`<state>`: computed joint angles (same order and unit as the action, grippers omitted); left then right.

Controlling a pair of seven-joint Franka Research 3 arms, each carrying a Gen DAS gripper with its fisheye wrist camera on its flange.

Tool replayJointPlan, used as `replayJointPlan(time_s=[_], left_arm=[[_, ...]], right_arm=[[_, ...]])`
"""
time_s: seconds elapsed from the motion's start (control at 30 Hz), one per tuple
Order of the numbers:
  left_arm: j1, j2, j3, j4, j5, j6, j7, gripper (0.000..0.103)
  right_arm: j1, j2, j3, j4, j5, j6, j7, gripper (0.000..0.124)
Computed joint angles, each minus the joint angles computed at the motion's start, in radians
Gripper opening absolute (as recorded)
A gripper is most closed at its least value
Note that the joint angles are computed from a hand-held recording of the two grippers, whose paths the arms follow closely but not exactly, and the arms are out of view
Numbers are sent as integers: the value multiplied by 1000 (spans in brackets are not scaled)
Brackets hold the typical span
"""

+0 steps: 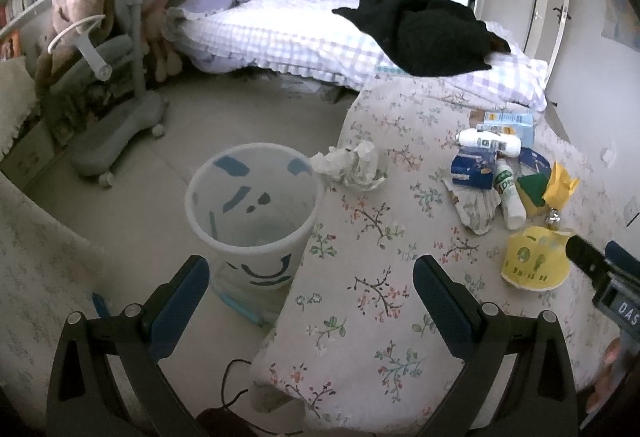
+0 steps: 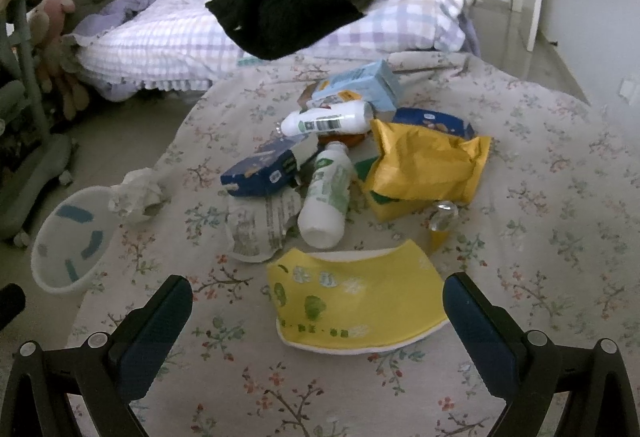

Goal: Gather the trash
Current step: 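Grasp the crumpled white tissue with the left tool while the right tool reaches the yellow wrapper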

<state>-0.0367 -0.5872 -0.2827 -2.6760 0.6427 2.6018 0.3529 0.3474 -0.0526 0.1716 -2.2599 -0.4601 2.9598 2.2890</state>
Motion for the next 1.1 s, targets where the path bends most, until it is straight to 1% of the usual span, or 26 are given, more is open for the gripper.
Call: replayJointPlan(time_s=[0.1, 0.23, 0.27, 0.3, 0.33, 0.37, 0.4, 0.43, 0.47, 0.53, 0.6, 0.67, 0.7, 0.73, 0.77, 0.87, 0.9, 0.93, 1.0, 1.07, 1.1], left_arm=[[6, -4, -3, 4, 8, -2, -5, 103], [10, 1, 3, 14, 11, 2, 2, 103], [13, 4, 2, 18, 16, 2, 5, 103], [14, 11, 7, 24, 17, 2, 14, 103], [8, 20, 24, 31, 7, 9, 37, 103], [-2, 31, 44, 35, -10, 21, 65, 103], [-27, 47, 84, 38, -49, 49, 117, 103], [-73, 65, 148, 39, -120, 87, 204, 103], [-125, 88, 214, 47, -210, 110, 302, 103], [-175, 135, 277, 91, -328, 89, 426, 103], [-163, 169, 272, 124, -368, 74, 470, 103], [-129, 206, 253, 169, -388, 36, 485, 103], [-123, 226, 253, 188, -411, 25, 509, 102], [-123, 247, 265, 200, -448, 35, 549, 102], [-111, 263, 261, 206, -463, 48, 563, 102], [-72, 315, 253, 220, -507, 101, 599, 99], [-67, 337, 258, 229, -541, 118, 626, 98], [-63, 359, 261, 239, -570, 139, 656, 98], [-32, 405, 242, 267, -566, 164, 670, 98], [-10, 451, 227, 295, -558, 180, 680, 97], [-9, 476, 228, 309, -583, 193, 705, 96]], right_arm=[[7, 3, -3, 8, 28, -17, -37, 103], [8, 5, -4, 20, 17, -39, -49, 103], [12, 9, -6, 29, 34, -50, -72, 103], [16, 12, -6, 39, 46, -63, -89, 103], [21, 16, -9, 53, 69, -82, -120, 103], [25, 21, -15, 74, 112, -102, -170, 103], [28, 25, -20, 88, 146, -112, -207, 103], [30, 30, -28, 110, 201, -120, -268, 103], [28, 37, -35, 131, 229, -130, -299, 103], [22, 58, -47, 179, 275, -148, -356, 103], [17, 88, -58, 236, 345, -188, -425, 103], [0, 142, -66, 327, 479, -282, -542, 103], [-2, 157, -70, 352, 505, -315, -564, 103], [-5, 188, -80, 398, 510, -367, -569, 103], [-6, 207, -87, 422, 513, -394, -574, 103], [-19, 269, -105, 469, 555, -419, -575, 103], [-22, 285, -108, 484, 570, -437, -572, 103], [-29, 316, -110, 519, 590, -477, -572, 100], [-34, 363, -113, 579, 609, -535, -577, 95], [-43, 409, -112, 637, 641, -565, -588, 94], [-43, 426, -114, 659, 648, -575, -585, 94]])
